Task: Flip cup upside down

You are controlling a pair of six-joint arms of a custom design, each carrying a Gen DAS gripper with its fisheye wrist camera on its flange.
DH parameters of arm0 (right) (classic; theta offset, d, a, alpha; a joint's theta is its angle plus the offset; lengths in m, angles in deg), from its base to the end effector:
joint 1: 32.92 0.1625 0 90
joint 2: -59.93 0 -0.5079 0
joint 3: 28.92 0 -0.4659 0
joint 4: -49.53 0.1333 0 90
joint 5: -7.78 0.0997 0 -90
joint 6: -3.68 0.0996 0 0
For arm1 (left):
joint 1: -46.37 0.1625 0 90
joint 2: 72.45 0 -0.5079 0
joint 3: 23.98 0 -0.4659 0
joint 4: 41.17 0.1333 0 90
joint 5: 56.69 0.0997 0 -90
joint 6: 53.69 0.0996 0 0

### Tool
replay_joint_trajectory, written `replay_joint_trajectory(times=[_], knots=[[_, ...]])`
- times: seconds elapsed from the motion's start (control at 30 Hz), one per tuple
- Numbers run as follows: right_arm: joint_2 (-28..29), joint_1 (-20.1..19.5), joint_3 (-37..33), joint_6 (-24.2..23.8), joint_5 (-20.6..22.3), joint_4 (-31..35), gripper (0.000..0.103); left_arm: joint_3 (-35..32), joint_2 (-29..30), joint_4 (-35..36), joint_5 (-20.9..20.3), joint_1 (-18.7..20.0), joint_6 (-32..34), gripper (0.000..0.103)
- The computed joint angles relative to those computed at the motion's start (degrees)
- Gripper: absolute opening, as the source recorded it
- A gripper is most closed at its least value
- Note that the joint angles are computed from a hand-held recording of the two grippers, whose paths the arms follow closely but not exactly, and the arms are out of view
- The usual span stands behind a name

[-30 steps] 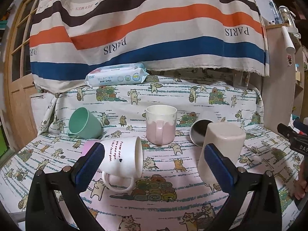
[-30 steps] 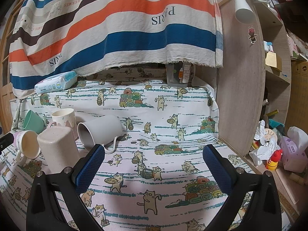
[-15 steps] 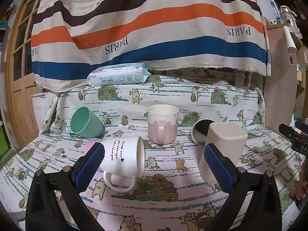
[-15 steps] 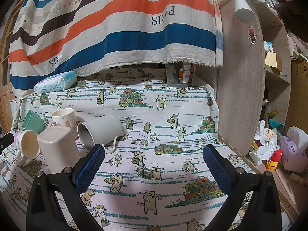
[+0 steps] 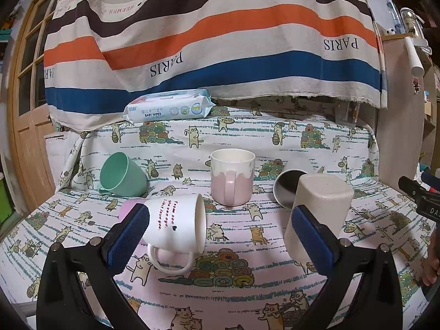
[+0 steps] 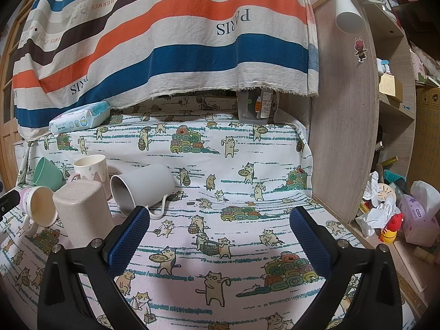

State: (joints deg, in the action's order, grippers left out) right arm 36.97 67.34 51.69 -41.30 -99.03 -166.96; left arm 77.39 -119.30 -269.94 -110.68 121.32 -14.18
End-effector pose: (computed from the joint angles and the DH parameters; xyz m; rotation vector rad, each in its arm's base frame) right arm 0.2528 -0.8098 0.0256 0.8173 -2.0394 1.3333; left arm 0.0015 -0.7335 0.2448 0.3585 1.8618 -1.4825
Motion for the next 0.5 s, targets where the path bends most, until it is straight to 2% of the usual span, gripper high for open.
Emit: replay_joint_trajectory(times=[0.5], knots=[[0.0, 0.0, 0.0, 0.0, 0.0, 0.0, 0.103, -0.2, 0.2, 0.1, 0.7, -0.2, -0.1, 0.103]])
